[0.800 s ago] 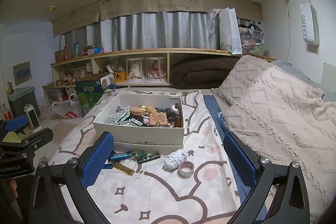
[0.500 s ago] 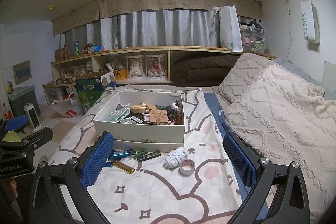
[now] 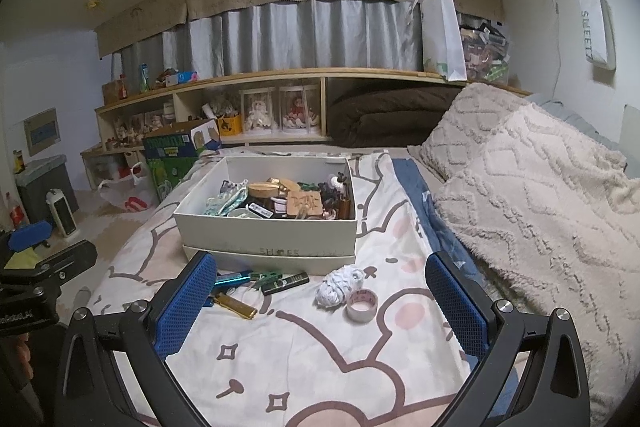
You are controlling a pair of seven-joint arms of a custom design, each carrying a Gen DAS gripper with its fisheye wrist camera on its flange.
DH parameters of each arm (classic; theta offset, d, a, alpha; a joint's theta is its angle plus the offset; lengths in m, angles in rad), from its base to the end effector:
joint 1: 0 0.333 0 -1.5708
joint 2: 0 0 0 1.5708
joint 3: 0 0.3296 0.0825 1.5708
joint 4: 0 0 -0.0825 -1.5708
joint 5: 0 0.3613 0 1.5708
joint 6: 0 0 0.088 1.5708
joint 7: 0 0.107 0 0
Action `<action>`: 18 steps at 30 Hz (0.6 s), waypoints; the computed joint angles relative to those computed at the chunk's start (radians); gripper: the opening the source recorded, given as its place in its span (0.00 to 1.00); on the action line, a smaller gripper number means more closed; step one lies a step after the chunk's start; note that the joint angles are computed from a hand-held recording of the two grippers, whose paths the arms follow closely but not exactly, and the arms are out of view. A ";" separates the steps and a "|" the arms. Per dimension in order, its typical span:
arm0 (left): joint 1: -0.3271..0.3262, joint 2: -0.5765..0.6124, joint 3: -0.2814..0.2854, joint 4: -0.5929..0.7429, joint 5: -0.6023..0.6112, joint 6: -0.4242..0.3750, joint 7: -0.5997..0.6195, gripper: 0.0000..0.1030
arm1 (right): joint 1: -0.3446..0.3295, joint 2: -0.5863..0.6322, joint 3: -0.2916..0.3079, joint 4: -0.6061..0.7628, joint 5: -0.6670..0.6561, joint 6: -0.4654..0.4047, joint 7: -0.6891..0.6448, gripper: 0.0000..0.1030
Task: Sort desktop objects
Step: 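Move both tools down toward the loose items before the white box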
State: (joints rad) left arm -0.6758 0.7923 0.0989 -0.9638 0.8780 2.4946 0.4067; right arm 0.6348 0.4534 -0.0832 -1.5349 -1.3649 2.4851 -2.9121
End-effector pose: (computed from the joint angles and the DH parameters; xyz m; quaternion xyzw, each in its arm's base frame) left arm 0.6476 -0.4687 0.4996 -0.6124 0.6082 -0.3570 0.3573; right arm 0.5958 0.3844 0.4675 -0.5096 0.6682 -0.3998 0.3661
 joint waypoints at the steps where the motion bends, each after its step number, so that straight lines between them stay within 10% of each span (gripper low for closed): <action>1: 0.003 0.005 -0.004 0.006 -0.007 -0.005 0.007 1.00 | -0.005 0.005 0.001 0.003 0.006 0.008 -0.003 1.00; 18: 0.044 0.110 -0.029 0.132 -0.168 -0.091 0.128 1.00 | -0.059 0.107 -0.024 0.067 0.370 0.174 -0.244 1.00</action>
State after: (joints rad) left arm -0.6318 0.9021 0.0698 -0.8318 0.7104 2.4034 0.5344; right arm 0.5759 0.5600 -0.1071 -1.4674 -0.9945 2.6589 -3.1564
